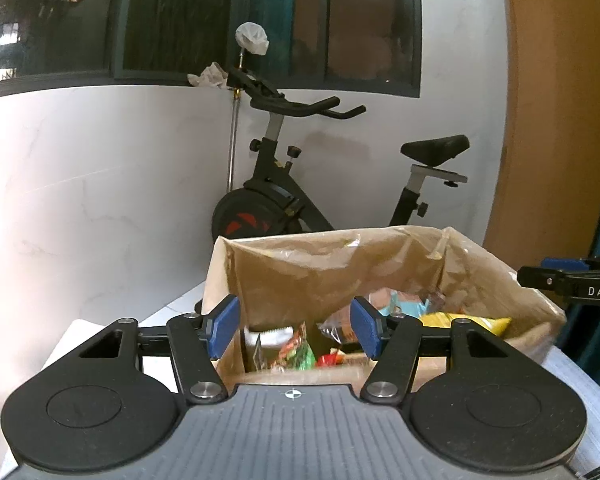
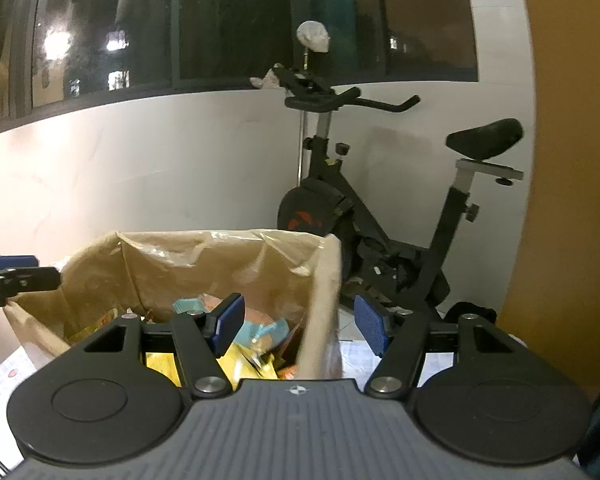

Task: Organize snacks
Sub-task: 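Open both tools to drop the packets into the box, then move both tools back down to the remaining snacks on the table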

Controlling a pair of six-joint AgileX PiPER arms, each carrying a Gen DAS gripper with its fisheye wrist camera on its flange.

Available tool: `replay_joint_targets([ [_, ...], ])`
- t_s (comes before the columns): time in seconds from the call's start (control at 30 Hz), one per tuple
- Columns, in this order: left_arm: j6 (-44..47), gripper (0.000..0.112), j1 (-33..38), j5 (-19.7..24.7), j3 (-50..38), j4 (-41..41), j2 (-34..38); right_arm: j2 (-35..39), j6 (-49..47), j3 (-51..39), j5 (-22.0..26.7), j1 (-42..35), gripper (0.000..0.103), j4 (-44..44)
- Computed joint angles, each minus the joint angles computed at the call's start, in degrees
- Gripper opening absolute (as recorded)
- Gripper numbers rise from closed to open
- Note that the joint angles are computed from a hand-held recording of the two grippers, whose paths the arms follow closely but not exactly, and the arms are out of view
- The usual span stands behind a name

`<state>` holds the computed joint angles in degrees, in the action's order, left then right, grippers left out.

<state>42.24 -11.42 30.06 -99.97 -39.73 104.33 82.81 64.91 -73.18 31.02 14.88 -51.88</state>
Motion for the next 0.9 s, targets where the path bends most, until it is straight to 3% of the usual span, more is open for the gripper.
replay_joint_targets([
  [0.23, 8.6, 0.064, 1.2, -3.1, 11.0, -9.6, -5.9, -8.7, 6.1, 10.0, -1.0, 3.1, 0.064, -5.0],
  [0.53, 23.5, 0.064, 1.4, -6.3, 24.9, -23.7, -13.5, -16.1, 18.2, 20.4, 3.1, 12.8, 0.064, -15.1],
  [0.9, 26.8, 0.064, 0.5, -6.3, 29.9, -24.0, -11.9, -13.7, 26.5, 27.1, 2.1, 16.8, 0.064, -17.5],
])
